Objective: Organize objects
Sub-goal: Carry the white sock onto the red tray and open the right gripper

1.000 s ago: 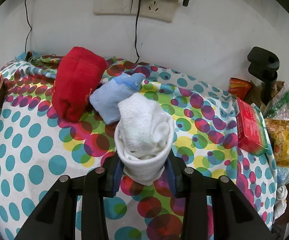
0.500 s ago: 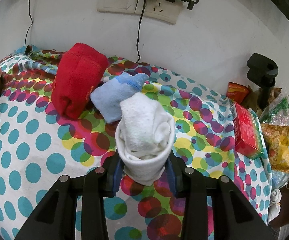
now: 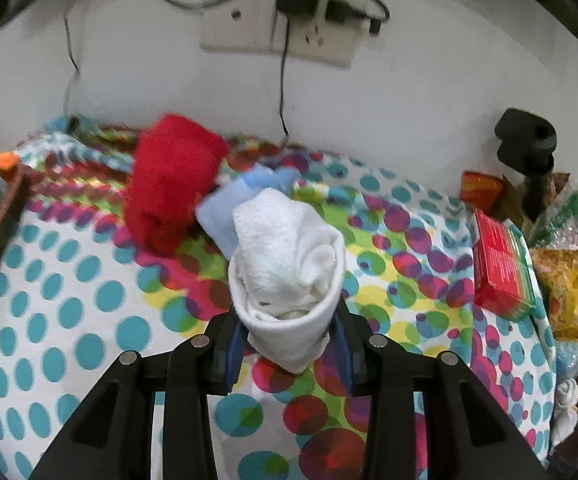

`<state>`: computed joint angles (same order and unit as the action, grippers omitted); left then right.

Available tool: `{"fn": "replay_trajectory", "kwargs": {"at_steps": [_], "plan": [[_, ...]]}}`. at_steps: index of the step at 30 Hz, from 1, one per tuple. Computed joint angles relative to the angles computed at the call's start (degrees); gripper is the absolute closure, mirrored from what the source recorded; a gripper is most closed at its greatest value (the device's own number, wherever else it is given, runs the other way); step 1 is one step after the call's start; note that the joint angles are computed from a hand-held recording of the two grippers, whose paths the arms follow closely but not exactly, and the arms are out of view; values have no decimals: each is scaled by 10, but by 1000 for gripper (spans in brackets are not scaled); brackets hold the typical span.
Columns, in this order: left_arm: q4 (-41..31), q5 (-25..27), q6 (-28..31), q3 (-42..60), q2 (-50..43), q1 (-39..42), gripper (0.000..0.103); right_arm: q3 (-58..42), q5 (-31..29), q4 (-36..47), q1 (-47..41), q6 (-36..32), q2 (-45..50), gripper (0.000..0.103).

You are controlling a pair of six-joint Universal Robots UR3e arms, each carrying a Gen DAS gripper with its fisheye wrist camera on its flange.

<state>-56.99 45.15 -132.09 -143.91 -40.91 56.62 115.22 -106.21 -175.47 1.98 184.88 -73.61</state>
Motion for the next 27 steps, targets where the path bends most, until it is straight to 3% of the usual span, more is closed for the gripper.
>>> {"fn": "replay_trajectory", "kwargs": {"at_steps": [6, 9, 14, 19, 27], "plan": [[-65, -12, 39, 21, 8, 37, 41, 61, 75, -2, -29, 20, -63, 68], [-121, -25, 81, 32, 23, 67, 41, 75, 90, 17, -24, 24, -105, 67], [-162, -36, 101, 50, 22, 101, 41, 29, 91, 71, 39, 34, -129, 67], [-175, -44, 111, 63, 15, 136, 41, -137, 95, 151, 147, 36, -35, 67], [-151, -40, 96, 85, -40, 158, 41, -442, 140, 304, 246, 51, 166, 67]]}}
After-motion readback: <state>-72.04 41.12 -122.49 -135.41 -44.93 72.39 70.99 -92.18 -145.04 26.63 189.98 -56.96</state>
